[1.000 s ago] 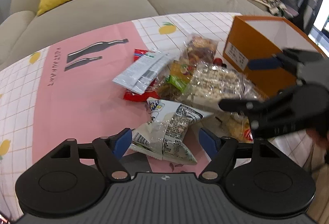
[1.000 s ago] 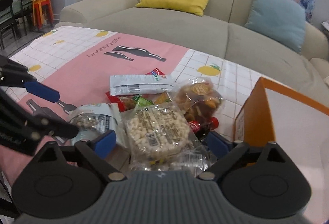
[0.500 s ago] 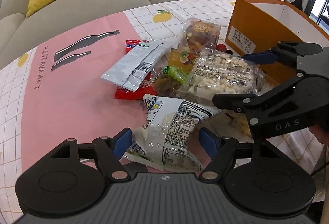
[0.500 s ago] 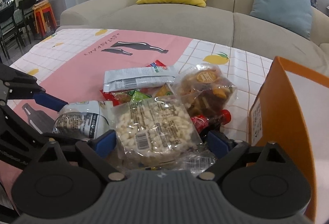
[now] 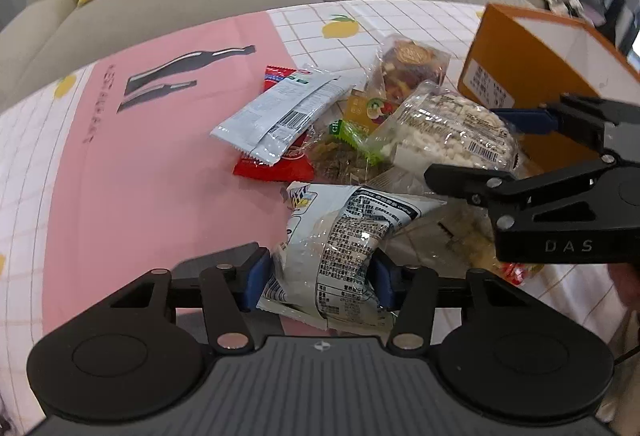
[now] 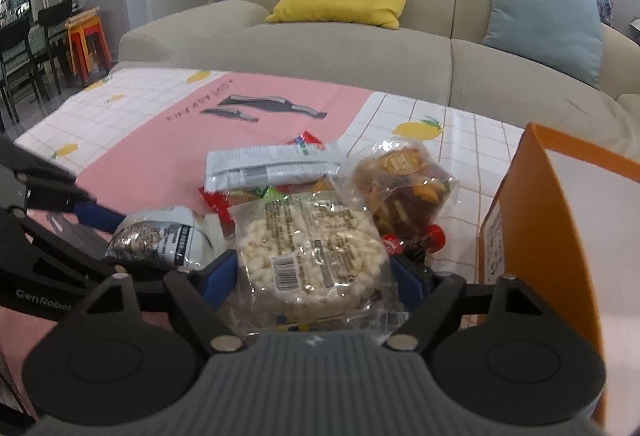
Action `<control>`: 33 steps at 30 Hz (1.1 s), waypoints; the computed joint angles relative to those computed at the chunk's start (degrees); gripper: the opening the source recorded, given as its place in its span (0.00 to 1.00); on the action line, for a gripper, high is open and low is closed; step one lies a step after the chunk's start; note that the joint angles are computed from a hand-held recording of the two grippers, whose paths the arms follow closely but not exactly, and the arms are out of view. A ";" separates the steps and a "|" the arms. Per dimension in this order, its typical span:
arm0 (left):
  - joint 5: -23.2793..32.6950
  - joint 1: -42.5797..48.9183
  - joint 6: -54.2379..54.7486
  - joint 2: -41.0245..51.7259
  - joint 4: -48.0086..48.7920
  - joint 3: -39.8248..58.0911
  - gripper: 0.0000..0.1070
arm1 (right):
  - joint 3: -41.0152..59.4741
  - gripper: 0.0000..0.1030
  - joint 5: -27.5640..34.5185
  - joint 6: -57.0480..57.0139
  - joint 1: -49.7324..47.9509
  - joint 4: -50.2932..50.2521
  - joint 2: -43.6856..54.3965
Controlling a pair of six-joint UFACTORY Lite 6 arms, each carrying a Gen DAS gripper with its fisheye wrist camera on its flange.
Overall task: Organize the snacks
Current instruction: 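Grasp the white chip bag with the left tool while the right tool grasps the rice-cracker pack, then carry both held snacks over the orange box and lower them inside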
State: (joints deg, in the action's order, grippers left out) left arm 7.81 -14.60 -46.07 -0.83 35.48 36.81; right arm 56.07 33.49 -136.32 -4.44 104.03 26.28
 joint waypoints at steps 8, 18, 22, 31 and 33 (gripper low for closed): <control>6.20 -0.79 3.49 -9.19 -11.66 -1.11 0.55 | -2.60 0.75 2.44 7.97 -3.12 -3.22 -5.89; 19.17 -7.63 -6.04 -15.34 -8.93 5.71 0.54 | -10.04 0.75 -4.87 32.12 -5.07 -21.56 -25.17; 23.28 -12.62 -9.70 -15.56 -6.41 9.76 0.54 | -11.44 0.75 -2.00 40.78 -9.74 -31.03 -33.03; 25.89 -19.05 -8.56 -8.68 -9.56 23.19 0.54 | 1.61 0.75 9.24 49.98 -22.23 -42.86 -32.24; 25.93 -20.04 -6.86 -5.78 -11.46 27.18 0.54 | 5.42 0.75 9.95 50.93 -24.26 -44.92 -29.58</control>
